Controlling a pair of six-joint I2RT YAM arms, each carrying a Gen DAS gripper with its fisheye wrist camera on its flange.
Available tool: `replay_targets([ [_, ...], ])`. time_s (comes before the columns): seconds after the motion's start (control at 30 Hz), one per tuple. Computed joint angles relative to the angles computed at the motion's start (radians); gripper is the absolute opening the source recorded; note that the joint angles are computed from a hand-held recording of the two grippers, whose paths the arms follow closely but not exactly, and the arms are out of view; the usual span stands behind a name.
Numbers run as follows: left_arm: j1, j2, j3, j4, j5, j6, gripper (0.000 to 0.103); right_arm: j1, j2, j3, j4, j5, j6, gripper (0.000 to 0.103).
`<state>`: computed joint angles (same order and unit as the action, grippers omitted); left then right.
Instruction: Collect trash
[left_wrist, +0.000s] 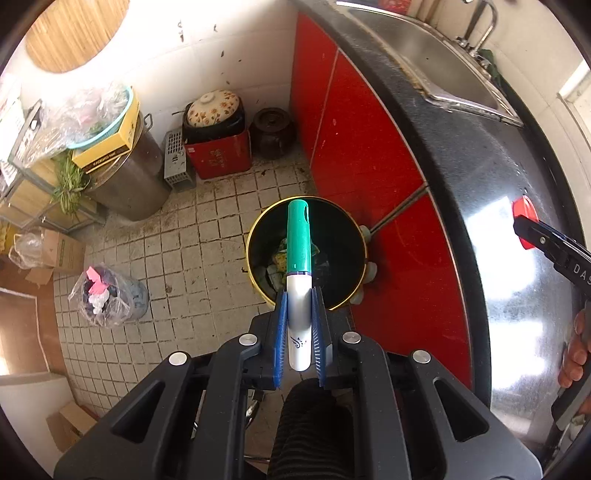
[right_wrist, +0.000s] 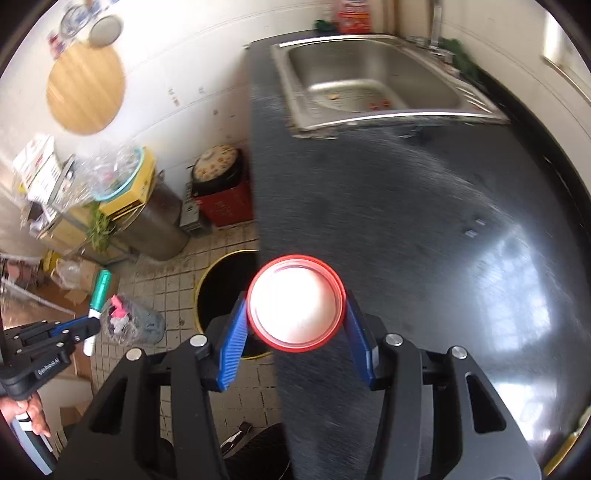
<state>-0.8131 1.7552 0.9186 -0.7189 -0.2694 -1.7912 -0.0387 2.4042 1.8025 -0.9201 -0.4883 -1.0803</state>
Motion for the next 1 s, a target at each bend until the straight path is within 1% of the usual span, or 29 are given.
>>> replay_targets([
  [0.07,0.0,-0.006,-0.031,0.028,0.004,-0.015,0.012,0.042,-0.045,-0.093,0.049,0.008,-0.007,0.049],
  [0.17,0.007,-0.01,-0.092,0.097,0.01,-0.031,0.012,0.1,-0.081,-0.181,0.098,0.023,0.0,0.049],
  [0.27,0.019,-0.001,-0.125,0.152,0.02,-0.03,0.012,0.143,-0.101,-0.243,0.141,0.041,0.011,0.049],
  [0.43,0.036,0.015,-0.17,0.239,0.035,-0.028,0.012,0.194,-0.107,-0.308,0.201,0.074,0.029,0.049],
  [0.63,0.063,0.033,-0.211,0.314,0.055,-0.008,0.012,0.227,-0.1,-0.33,0.217,0.087,0.045,0.049],
  [0.7,0.074,0.043,-0.217,0.339,0.058,0.003,0.012,0.231,-0.092,-0.316,0.202,0.084,0.052,0.049],
  [0.83,0.115,0.066,-0.226,0.408,0.074,0.061,0.012,0.256,-0.099,-0.322,0.199,0.075,0.072,0.049],
  [0.87,0.125,0.079,-0.218,0.414,0.08,0.078,0.012,0.258,-0.099,-0.31,0.176,0.064,0.073,0.049],
  [0.93,0.143,0.094,-0.228,0.467,0.106,0.11,0.012,0.259,-0.098,-0.284,0.129,0.033,0.066,0.05],
  [0.97,0.154,0.097,-0.237,0.494,0.121,0.118,0.017,0.253,-0.106,-0.273,0.11,0.014,0.062,0.058],
  [1.0,0.152,0.092,-0.243,0.497,0.117,0.1,0.046,0.244,-0.116,-0.266,0.102,0.0,0.058,0.077],
])
